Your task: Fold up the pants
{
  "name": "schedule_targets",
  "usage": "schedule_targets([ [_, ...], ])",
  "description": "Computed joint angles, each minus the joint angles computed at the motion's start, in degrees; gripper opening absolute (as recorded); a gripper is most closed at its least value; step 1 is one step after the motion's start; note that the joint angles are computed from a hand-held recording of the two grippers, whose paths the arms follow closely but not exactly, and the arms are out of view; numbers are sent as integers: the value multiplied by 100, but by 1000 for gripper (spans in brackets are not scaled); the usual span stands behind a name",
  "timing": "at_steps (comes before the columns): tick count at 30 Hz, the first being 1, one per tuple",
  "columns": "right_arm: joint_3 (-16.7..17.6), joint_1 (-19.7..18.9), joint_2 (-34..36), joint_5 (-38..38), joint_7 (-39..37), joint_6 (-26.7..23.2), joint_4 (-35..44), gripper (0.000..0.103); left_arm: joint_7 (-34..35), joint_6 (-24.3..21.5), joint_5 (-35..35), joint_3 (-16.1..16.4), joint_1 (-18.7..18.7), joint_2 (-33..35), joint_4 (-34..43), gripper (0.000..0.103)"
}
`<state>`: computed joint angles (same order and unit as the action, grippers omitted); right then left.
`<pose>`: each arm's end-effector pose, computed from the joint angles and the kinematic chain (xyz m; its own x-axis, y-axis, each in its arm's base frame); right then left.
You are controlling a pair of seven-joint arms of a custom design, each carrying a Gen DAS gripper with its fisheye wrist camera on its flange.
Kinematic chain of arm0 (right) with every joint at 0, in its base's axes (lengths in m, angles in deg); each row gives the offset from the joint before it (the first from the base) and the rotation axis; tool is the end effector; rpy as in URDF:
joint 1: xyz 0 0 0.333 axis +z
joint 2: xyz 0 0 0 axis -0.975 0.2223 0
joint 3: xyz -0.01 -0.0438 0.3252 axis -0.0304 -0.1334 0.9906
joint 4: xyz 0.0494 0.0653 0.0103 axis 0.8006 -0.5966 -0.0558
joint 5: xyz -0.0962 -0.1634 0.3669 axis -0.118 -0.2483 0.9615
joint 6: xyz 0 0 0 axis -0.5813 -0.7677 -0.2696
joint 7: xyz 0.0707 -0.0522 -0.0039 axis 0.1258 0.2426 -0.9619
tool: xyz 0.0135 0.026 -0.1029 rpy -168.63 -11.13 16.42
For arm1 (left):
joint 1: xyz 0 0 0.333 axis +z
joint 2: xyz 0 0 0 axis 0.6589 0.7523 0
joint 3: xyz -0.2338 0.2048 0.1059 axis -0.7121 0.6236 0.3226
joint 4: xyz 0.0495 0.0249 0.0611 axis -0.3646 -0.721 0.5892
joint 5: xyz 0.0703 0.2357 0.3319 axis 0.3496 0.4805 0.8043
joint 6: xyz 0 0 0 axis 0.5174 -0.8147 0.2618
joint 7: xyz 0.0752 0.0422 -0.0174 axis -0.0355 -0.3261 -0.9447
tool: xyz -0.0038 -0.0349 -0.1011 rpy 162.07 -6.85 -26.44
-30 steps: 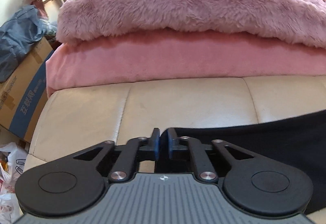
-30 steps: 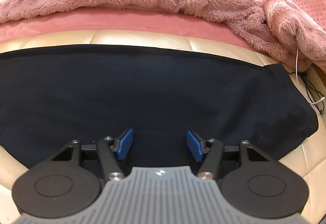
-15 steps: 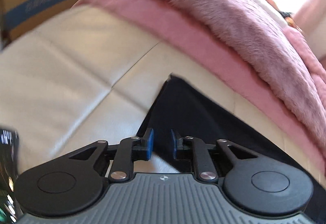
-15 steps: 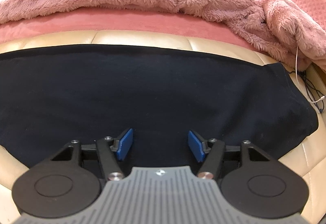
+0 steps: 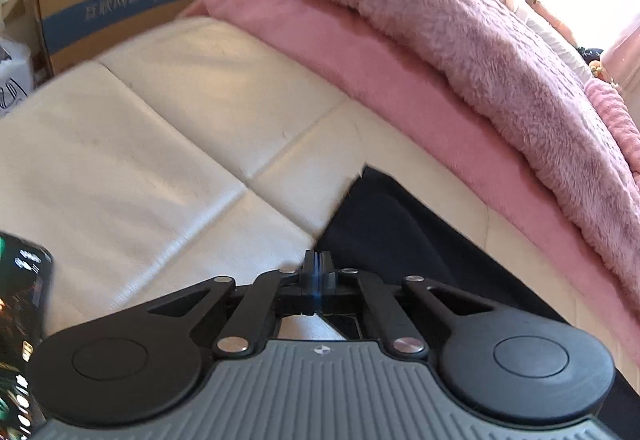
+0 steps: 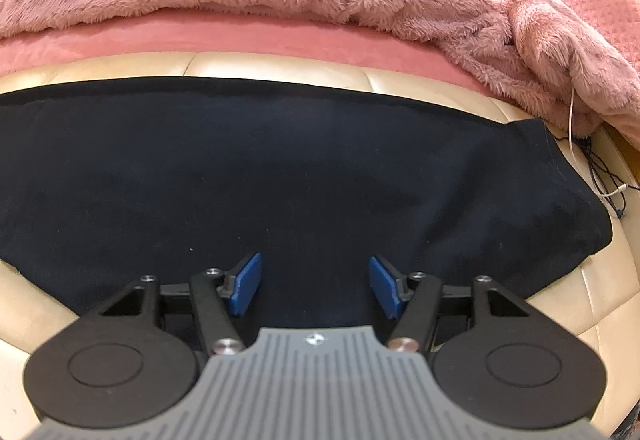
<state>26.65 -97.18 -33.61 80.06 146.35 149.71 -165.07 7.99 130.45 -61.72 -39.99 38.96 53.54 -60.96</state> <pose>0.3633 -0.1093 0.4988 -0.2670 -0.9505 0.1588 -0.8137 0.1341 -0.5656 0.5140 -0.0320 0.5400 0.2988 -0.9028 0.3092 -0.7437 -0.4233 -0.5174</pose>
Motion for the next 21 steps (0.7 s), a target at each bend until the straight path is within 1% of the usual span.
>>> schedule_targets([
  [1, 0, 6, -5, -9, -14, -8, 3, 57, 62, -74, -77, 57, -20, -3, 35, 0],
  [3, -22, 16, -1, 8, -19, -22, 8, 57, 399, -287, -543, 270, -175, 12, 110, 0],
  [4, -27, 14, 0, 22, -1, -18, 4, 57, 425, -361, -689, 290, -175, 10, 116, 1],
  [5, -20, 11, -2, 29, 20, -15, -1, 57, 329, -406, -740, 255, -125, -6, 98, 10],
  [6, -15, 7, 1, 36, 42, -7, -5, 57, 251, -411, -828, 239, -100, -32, 49, 23],
  [7, -11, 8, 6, 41, 57, 2, -6, 57, 212, -359, -963, 248, -103, -70, -28, 26],
  [8, -3, 14, 2, 45, 71, 5, -11, 57, 165, -314, -1085, 252, -115, -81, -84, 26],
  [10, -7, 33, 15, 42, 54, 5, 2, 57, 59, -187, -1174, 215, -101, -91, -193, 26],
  [12, -3, 51, 19, 25, 22, 3, 7, 57, -63, 30, -1083, 131, -78, -88, -265, 26],
  [13, 2, 51, 21, 17, 17, 1, 9, 57, -74, 44, -1039, 123, -84, -76, -260, 25],
  [14, -6, 53, 17, 21, 14, 0, 7, 57, -120, 37, -919, 76, -65, -51, -232, 8],
  [15, -9, 53, 19, 27, 19, -1, 7, 57, -159, 12, -765, 23, -42, -27, -191, 3],
  [17, -15, 51, 22, 35, 28, 5, -1, 57, -193, 167, -446, -62, -1, -80, -209, 2],
  [18, -21, 53, 30, 42, 26, -1, 2, 57, -50, 235, -393, -19, -50, -107, -196, 2],
  [19, -23, 53, 44, 44, 24, -12, 11, 57, 105, 187, -387, 51, -103, -108, -125, 1],
  [21, -68, 68, 96, 64, -19, -89, 67, 57, 340, -86, -363, 156, -117, -43, 76, 1],
])
